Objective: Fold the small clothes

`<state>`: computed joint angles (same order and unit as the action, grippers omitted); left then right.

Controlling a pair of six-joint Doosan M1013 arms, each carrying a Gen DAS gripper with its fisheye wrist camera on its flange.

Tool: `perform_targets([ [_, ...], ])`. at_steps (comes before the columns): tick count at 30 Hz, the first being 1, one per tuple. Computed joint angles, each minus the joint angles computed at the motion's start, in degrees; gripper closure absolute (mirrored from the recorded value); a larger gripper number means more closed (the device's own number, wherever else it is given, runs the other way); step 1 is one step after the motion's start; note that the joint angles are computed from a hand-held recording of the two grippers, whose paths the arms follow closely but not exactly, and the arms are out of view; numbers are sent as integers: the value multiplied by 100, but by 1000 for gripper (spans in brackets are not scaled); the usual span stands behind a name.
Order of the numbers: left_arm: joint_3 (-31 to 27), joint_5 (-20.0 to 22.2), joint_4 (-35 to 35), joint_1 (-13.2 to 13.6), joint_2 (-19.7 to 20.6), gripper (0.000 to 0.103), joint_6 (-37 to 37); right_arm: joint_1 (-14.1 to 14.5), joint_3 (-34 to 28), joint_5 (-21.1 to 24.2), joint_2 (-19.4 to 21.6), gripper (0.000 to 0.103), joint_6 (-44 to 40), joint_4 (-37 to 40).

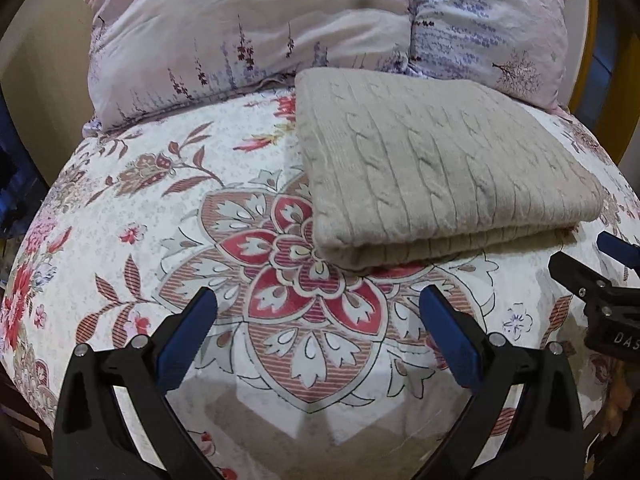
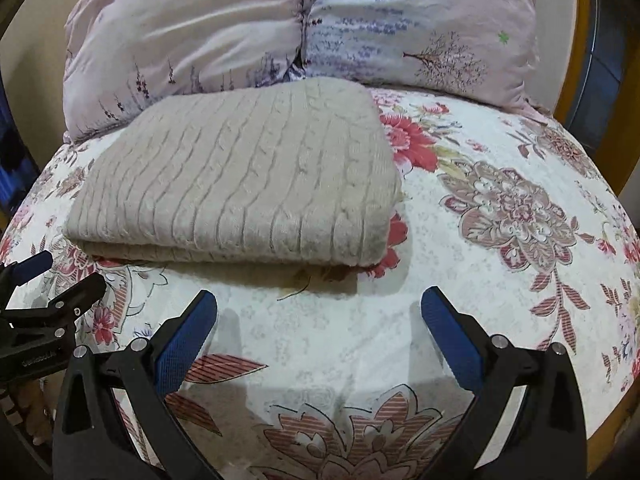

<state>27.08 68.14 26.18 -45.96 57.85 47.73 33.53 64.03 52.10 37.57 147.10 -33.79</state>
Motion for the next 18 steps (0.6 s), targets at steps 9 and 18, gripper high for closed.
perform_targets([
  [9, -43, 48, -257, 45, 21, 2, -15, -27, -169, 316, 98, 1, -311, 248],
  [18, -195, 189, -361, 59, 87, 2, 61, -44, -182, 340, 99, 1, -333, 319],
])
